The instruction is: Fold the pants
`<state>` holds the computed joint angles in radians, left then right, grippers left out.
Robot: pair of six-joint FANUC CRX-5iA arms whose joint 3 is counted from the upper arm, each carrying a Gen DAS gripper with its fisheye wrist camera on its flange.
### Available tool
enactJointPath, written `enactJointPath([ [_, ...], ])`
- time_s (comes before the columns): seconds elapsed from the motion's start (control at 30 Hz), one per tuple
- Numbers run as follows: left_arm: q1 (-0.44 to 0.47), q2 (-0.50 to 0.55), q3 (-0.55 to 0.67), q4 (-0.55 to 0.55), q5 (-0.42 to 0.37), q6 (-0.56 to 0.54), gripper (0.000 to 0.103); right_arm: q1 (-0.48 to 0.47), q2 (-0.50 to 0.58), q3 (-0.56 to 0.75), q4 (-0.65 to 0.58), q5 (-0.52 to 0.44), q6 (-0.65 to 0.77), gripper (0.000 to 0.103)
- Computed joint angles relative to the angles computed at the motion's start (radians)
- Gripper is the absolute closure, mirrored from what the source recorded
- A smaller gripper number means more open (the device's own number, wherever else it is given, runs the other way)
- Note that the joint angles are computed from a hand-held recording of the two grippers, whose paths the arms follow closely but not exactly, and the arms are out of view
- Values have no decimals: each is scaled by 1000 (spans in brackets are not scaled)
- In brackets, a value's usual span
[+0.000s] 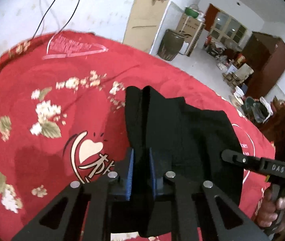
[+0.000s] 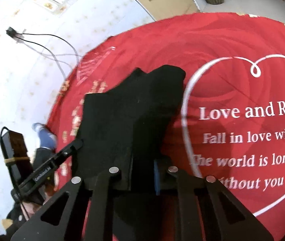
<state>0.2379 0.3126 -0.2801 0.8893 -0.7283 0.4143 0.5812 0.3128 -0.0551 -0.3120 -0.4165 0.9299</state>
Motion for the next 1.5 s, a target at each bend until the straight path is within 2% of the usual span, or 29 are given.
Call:
enactJointPath([
  [0.13,24,-58,-13,-7,13,-28,87,13,-33,22,-45,-5,38,89],
  [0.27,92,-43,51,-77,-63,80,87,36,-40,58,-78,-15,42,89],
  [0.33,98,-28,50,-102,-35,77,87,58,-35,54,-68,-5,37,89],
  [0.4,97,7,66,-164,-22,118,87,68,-10,65,-72,-22,44,89],
  [0.47,95,48,99,-280,-6,215,86,69,47,98,-58,-82,55,88],
  [0.53,97,54,113,-363,14,288,87,69,90,116,-4,-158,-18,84],
  [0.57,101,50,117,-383,17,316,87,73,71,86,15,-124,-51,80],
  [0.67,110,25,102,-379,29,336,87,114,13,-11,250,-69,-232,78],
  [0.77,114,-42,29,-280,50,263,87,143,-26,-51,379,-94,-338,78],
  [0.83,107,-97,-34,-216,69,182,87,160,-47,-65,382,-99,-334,78],
  [0.97,101,-154,-114,-138,32,48,87,195,-42,-56,354,-138,-303,78],
  [1.03,92,-151,-115,-198,12,54,87,201,-17,-31,293,-166,-251,78],
  [1.1,76,-117,-68,-343,-6,153,87,198,20,18,264,-250,-213,78],
  [1.13,69,-102,-53,-381,-4,183,87,199,46,45,269,-303,-201,78],
  [1.2,62,-112,-63,-375,21,171,87,203,42,41,291,-306,-221,78],
  [1.33,62,-143,-84,-341,21,163,86,239,-8,-2,400,-304,-269,76],
  [1.37,64,-156,-98,-328,22,156,85,252,-29,-24,432,-298,-287,76],
  [1.47,72,-221,-163,-281,35,131,69,286,-80,-95,538,-276,-371,74],
  [1.5,75,-246,-190,-255,41,113,62,302,-106,-134,592,-265,-422,65],
])
